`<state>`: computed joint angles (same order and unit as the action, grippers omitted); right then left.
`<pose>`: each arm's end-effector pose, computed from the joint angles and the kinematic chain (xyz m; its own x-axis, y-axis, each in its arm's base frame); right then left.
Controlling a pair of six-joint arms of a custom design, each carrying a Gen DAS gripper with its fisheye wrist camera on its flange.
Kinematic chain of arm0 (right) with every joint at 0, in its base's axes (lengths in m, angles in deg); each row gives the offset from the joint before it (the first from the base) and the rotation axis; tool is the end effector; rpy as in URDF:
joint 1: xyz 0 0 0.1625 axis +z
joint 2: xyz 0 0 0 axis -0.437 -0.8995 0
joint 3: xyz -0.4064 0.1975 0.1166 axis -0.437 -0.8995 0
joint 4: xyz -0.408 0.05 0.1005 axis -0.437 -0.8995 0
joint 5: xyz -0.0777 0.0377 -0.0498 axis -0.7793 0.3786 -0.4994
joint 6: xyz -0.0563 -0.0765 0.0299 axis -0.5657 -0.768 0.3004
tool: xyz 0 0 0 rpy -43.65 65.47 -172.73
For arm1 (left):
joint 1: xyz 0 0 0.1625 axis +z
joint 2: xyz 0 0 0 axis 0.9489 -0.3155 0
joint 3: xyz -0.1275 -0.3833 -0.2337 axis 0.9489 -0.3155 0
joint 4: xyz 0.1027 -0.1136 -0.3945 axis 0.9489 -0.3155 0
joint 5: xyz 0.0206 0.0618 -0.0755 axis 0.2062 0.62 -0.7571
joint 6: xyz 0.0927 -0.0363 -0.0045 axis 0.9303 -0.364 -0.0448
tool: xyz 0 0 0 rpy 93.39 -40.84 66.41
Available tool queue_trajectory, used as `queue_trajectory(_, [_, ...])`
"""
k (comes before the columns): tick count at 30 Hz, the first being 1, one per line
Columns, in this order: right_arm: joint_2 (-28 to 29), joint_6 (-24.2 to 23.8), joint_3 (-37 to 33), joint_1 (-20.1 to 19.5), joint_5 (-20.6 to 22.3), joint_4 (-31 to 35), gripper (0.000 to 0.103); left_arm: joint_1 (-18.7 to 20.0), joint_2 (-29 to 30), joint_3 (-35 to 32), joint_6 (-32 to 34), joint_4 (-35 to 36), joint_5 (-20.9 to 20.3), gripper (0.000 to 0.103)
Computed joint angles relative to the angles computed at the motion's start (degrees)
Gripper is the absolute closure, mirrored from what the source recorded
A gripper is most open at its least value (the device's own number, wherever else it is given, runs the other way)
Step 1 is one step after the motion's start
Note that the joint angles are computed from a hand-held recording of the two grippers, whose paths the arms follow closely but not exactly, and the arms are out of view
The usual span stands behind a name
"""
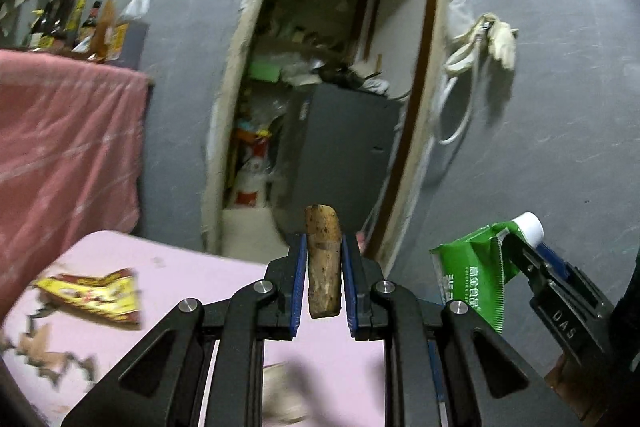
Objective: Collect trash
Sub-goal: 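Lift the stick and green tube and carry them over the blue bucket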
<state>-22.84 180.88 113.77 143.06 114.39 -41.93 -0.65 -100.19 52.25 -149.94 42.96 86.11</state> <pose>0.3091 -0.4640 -0.0293 -0.6971 0.3200 0.6416 -0.6479 0.1023 -0.7549 -0.0452 -0.5392 0.2539 -0.7205 0.5609 -0.4078 0.6407 0.3135 -0.7008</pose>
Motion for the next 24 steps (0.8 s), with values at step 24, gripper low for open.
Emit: queue_trajectory(24, [-9.47,-5.58,15.73,-12.25,4.46,-22.59,0.067,-12.72,17.60,0.74,-4.18,-12.42,-8.98,0.089])
